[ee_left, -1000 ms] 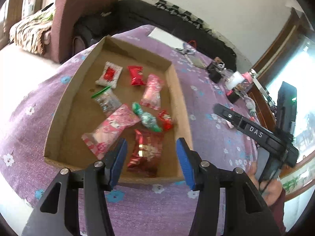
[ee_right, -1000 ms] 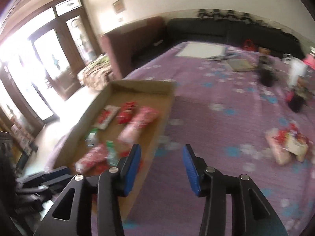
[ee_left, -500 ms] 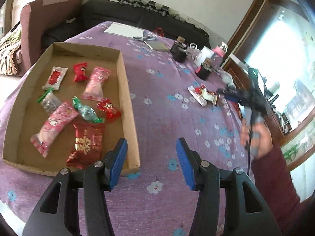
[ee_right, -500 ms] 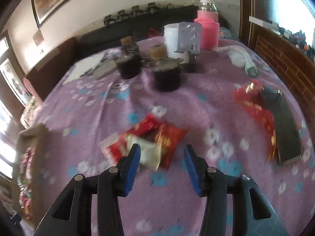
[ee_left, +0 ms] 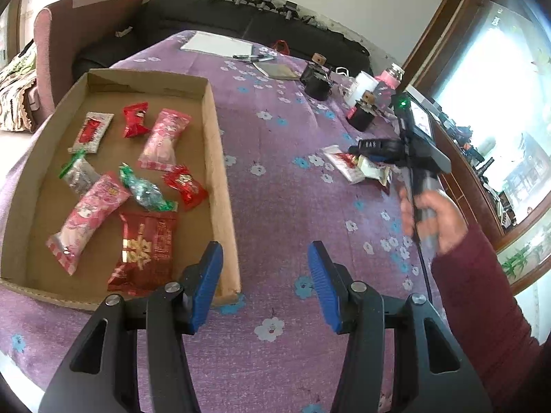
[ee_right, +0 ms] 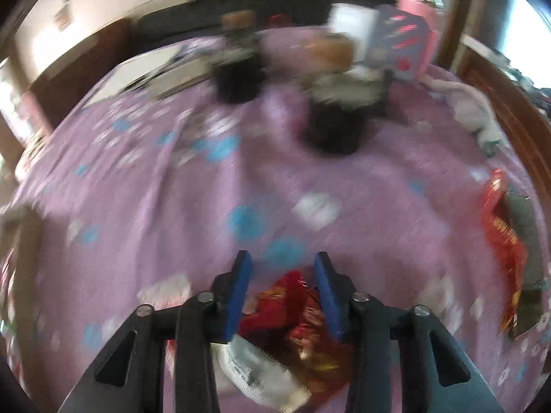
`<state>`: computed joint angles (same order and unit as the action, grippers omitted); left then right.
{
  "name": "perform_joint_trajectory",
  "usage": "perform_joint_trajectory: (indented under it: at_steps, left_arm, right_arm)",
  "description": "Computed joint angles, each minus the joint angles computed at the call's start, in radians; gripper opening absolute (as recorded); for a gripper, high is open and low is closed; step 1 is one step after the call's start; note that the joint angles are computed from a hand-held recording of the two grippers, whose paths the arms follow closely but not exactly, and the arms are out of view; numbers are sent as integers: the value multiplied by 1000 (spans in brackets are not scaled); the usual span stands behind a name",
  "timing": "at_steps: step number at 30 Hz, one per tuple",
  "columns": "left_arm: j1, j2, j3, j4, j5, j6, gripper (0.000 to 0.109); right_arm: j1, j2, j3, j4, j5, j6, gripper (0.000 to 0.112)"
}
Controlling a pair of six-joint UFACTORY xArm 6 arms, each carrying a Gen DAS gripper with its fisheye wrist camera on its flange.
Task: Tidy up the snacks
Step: 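Move both tools back toward the snacks left on the tablecloth, then grasp the white-and-red sachet with the left tool while the right tool grasps the white cream-wrapped cake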
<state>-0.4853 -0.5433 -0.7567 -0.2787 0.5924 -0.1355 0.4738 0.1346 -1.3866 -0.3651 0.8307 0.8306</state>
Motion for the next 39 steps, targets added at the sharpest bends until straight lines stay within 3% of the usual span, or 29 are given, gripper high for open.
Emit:
perform_joint_trajectory:
  at_steps: [5, 7, 9, 13, 18, 25, 27, 29, 30, 36, 39]
  left_arm:
    - [-25, 0, 5, -19, -4, 36, 50]
    - [-33, 1, 6, -18, -3, 35, 50]
    - [-39, 1, 4, -27, 1, 39, 50]
    - [-57, 2, 2, -16, 7, 29, 50]
    - [-71, 18, -11, -16, 22, 5, 50]
    - [-77, 54, -75, 83, 43, -71, 50]
    - [-78, 86, -113, 142, 40, -114, 50]
    - [-78, 144, -174, 191, 49, -164, 50]
    - [-80, 171, -200, 199, 54, -174, 50]
    - [-111, 433, -433, 215, 108, -191, 50]
    - [-117, 570, -557, 137, 134, -133, 50]
  right_arm:
    - [76, -205, 231, 143, -137, -154, 40]
    - [87, -308, 316, 8, -160, -11, 44]
    - [83, -392, 381, -107, -161, 115, 56]
    - [68, -490, 483, -82, -198, 131, 58]
    - [114, -457, 496, -40, -256, -8, 57]
    - [153, -357, 470, -67, -274, -50, 56]
    - [158, -357, 473, -119, -265, -12, 47]
    - [156, -370, 483, -145, -252, 27, 28]
    - [144, -386, 502, -134, -270, 36, 26]
    - [123, -427, 530, -151, -243, 98, 26]
    - [125, -422, 524, -158, -235, 98, 26]
